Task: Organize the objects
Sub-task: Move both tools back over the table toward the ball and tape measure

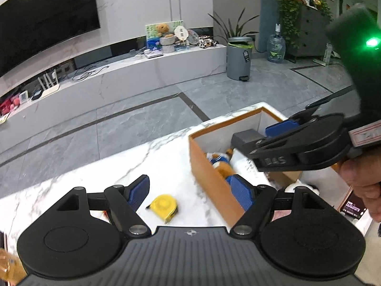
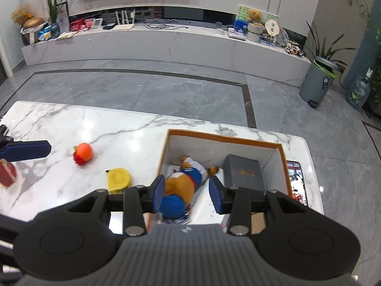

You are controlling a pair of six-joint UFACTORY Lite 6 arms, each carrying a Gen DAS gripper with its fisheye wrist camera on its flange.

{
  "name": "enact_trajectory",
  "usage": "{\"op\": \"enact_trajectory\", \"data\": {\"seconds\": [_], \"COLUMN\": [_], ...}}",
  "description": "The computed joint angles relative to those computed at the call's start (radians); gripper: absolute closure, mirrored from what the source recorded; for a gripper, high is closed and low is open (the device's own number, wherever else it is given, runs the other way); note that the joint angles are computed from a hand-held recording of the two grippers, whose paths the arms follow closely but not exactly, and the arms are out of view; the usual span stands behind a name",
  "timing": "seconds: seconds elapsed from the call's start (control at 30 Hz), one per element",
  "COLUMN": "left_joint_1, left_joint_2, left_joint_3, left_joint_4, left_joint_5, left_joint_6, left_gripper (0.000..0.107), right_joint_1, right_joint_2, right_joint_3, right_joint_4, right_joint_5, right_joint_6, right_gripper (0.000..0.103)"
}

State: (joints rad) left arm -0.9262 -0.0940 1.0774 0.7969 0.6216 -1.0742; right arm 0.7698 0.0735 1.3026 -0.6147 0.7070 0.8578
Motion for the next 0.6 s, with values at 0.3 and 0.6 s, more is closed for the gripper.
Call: {"op": "enact_trajectory", "data": {"seconds": [0.3, 0.6], "left_joint_1": [0.066, 0.21], "left_joint_2": [-0.18, -0.351], "left_joint_3": [-0.177, -0.384], "left_joint_4": [-0.028, -0.094], "left_joint_5": [0.003, -0.072], "left_joint_6": [0.045, 0.163], "left_gripper": [0.018, 0.018], "right_joint_1": [0.148, 0.279], "right_joint_2": [0.011, 0.176], "right_joint_3": [-0.022, 0.043], "right_joint_4": [-0.081, -0.2], "right_joint_5": [0.01, -0.018], "right_joint_6": [0.155, 0.364], "right_gripper": [0.052, 0.045]}}
